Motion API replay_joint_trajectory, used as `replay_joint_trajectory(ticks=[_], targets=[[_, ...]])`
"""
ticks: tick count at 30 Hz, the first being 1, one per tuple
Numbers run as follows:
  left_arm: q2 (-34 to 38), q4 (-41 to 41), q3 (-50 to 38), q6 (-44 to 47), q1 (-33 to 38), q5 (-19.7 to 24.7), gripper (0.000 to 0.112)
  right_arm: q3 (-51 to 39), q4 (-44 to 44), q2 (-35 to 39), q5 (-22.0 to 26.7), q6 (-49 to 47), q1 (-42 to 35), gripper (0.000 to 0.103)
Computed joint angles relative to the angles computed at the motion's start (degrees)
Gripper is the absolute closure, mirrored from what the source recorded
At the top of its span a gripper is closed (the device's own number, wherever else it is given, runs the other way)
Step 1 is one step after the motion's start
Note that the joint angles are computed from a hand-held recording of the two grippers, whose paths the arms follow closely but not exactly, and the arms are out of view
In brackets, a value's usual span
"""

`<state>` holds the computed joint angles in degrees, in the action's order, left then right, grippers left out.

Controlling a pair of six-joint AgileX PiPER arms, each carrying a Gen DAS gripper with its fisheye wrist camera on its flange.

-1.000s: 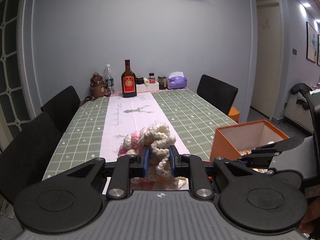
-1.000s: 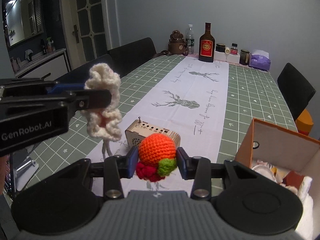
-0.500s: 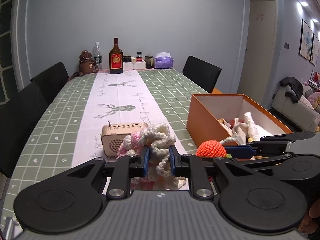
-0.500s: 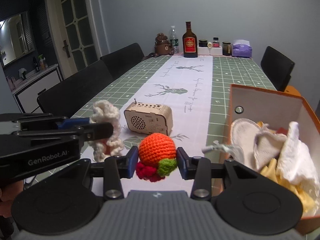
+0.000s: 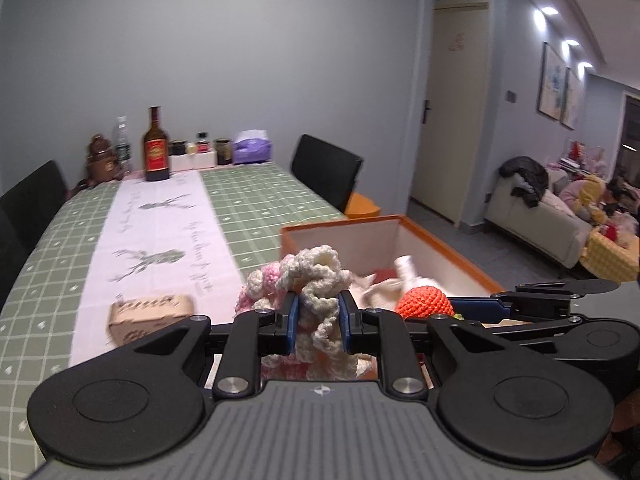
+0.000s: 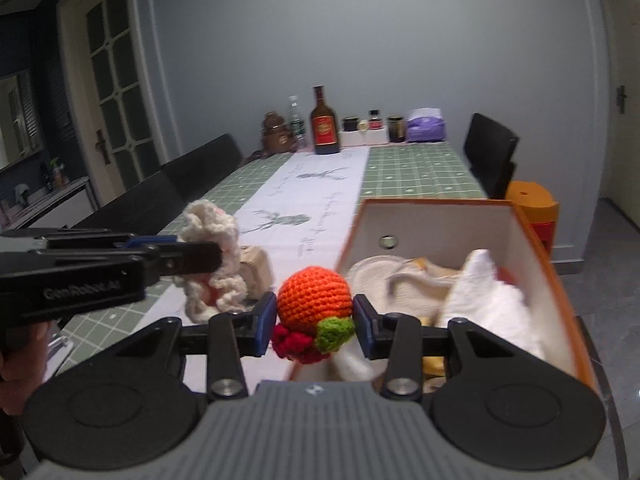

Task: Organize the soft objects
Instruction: 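Carry the crocheted item and strawberry with both tools over the orange box, then open both tools to drop the crocheted item and strawberry into the box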

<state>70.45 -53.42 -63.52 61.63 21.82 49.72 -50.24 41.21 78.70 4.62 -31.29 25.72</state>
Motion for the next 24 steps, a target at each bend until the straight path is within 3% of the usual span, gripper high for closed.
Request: replay_joint_trajectory(ticks=[3, 7, 11, 19, 24], targets=[[4.1, 1.4, -5.4, -1.3, -4.6, 2.5, 0.09, -1.2, -9.2, -0.1, 3.3, 6.2, -5.0, 0.062], [11.9, 7.1, -13.8, -5.6, -12.8, 1.8, 0.09, -7.9, -11.3, 4.6, 9.3, 3.6, -12.1, 0.062], [21.7, 14.9, -24.1, -13.8, -18.5, 4.2, 0.09, -17.9, -16.6, 12.2, 16.7, 3.6, -16.1, 0.062], [34.0, 27.7, -34.0, -25.8, -24.6, -0.1, 0.091, -37.0, -26.7, 28.9, 26.5, 8.5, -16.7, 0.062], [41.6, 31.9, -44.7, -32.5, -25.1, 5.4, 0.091, -49.3, -31.7, 37.7, 33.5, 10.8, -15.2, 0.062]])
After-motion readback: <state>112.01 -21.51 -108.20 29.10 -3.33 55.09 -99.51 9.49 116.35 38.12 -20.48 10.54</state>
